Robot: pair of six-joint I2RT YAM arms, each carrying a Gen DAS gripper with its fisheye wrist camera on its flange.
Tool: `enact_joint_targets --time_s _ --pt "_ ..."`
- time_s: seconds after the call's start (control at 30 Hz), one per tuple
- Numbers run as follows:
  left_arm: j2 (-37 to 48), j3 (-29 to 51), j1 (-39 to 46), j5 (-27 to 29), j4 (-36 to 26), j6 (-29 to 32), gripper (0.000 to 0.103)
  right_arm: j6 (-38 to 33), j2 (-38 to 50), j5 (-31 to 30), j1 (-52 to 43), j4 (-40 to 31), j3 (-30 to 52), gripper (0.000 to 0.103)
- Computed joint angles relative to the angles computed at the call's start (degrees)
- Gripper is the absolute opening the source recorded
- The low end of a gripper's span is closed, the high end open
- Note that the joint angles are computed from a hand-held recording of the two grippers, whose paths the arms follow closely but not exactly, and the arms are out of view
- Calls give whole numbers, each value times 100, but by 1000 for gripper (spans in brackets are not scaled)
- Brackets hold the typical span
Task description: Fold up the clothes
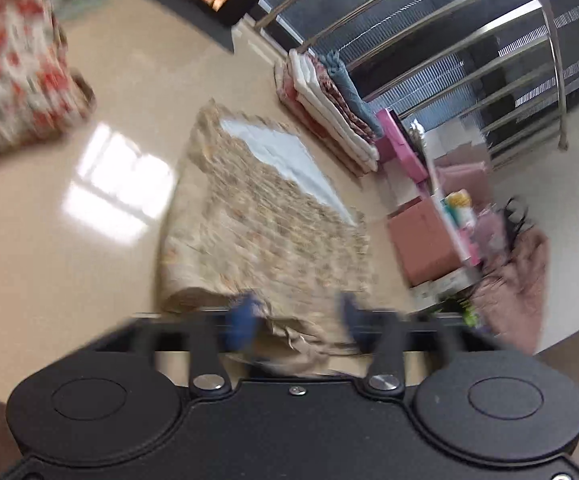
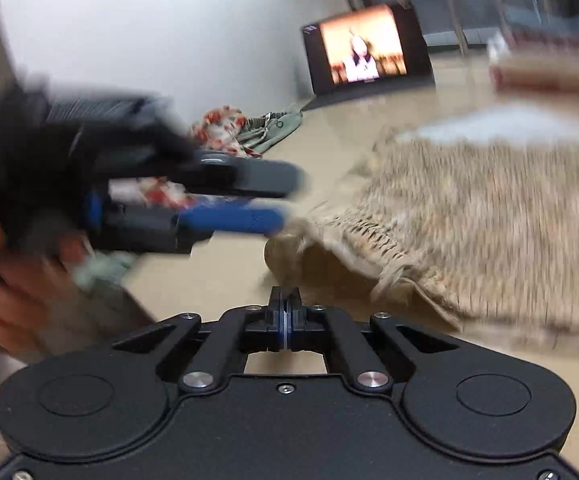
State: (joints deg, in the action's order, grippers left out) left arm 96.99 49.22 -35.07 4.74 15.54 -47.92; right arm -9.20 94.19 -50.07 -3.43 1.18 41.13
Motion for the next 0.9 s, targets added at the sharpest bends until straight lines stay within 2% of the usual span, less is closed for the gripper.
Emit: enact_joint_targets --time_s 0.07,0.13,0.3,0.53,0.63,0.67,0.7,0.73,0.77,0.8,0.87,0.9 --pt "-324 -234 -193 -400 -298 670 80 -44 88 -725 -491 -974 445 0" --pt "-527 -425 -454 -661 -487 1253 80 -126 188 -1163 -764 -1713 870 1" --pt "-258 -549 -1418 -1744 15 2082 80 -197 723 -1622 -865 -2944 1782 4" --pt "549 8 -1595 -2097 506 2092 77 -11 829 -1444 -743 -2815 1715 4" --pt "700 60 -1551 -2090 747 2059 61 -133 802 -1379 -755 -2899 1701 4" --pt "725 41 -1557 -2083 849 2100 49 -158 790 -1350 -742 -2903 1705 4" --pt "746 19 -1566 -2078 951 2148 29 -203 787 -1338 -735 -2934 1721 4" --pt "778 50 -1598 -2163 943 2192 21 -268 797 -1346 -736 -2997 1751 4" --pt "811 98 -1638 -2287 886 2225 8 -336 808 -1354 -738 -3062 1782 4" --pt "783 31 -1656 -2331 962 2177 3 -395 814 -1365 -746 -3110 1803 4" --pt "702 -148 -1683 -2385 1171 2053 2 -482 808 -1409 -793 -3140 1810 6" --pt "609 -276 -1673 -2358 1256 1898 2 -499 799 -1457 -864 -3110 1802 17"
